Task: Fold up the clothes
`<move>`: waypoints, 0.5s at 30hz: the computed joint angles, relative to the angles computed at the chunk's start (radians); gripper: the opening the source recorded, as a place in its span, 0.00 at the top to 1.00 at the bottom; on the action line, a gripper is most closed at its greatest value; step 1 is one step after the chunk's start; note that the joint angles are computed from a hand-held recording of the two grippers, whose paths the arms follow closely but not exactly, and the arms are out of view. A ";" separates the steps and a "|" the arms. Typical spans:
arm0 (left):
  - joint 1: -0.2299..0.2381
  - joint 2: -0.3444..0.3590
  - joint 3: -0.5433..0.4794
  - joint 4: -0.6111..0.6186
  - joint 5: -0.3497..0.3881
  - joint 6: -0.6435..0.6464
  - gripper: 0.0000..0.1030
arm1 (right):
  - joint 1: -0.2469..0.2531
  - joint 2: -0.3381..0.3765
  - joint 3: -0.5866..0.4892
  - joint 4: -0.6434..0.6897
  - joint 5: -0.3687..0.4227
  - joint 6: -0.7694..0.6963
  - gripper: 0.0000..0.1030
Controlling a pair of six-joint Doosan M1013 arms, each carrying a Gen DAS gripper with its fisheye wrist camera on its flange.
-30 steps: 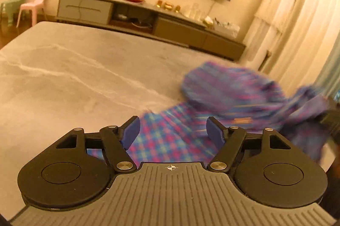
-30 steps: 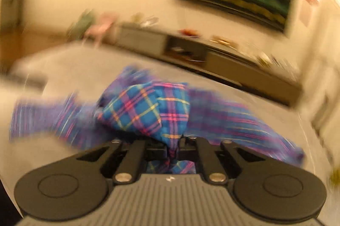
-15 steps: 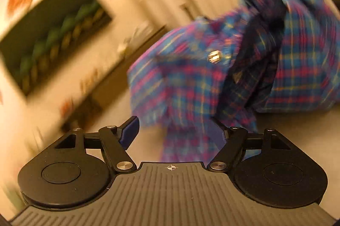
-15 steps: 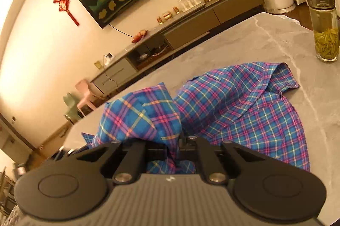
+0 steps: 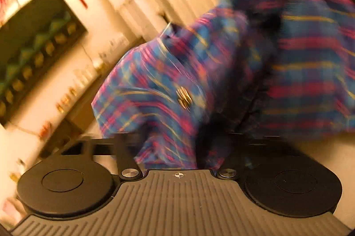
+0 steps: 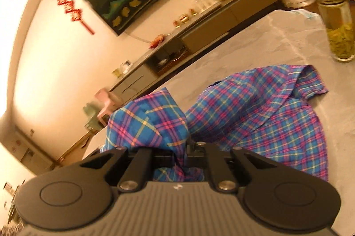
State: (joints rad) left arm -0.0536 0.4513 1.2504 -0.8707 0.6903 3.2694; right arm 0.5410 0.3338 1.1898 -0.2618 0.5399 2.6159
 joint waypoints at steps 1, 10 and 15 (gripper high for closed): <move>0.010 0.015 -0.045 0.027 0.063 -0.082 1.00 | 0.003 0.002 -0.004 0.001 0.001 -0.015 0.93; 0.254 0.125 -0.514 -0.373 0.697 -0.678 1.00 | -0.030 -0.009 -0.008 0.382 -0.207 -0.481 0.94; 0.231 0.184 -0.706 -0.225 0.611 -0.941 1.00 | -0.041 0.112 -0.205 0.446 -0.088 -0.535 0.94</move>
State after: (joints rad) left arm 0.1774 0.6348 0.5440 -1.0961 1.3016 2.3288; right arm 0.4999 0.4454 0.9843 0.1843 0.4517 2.0805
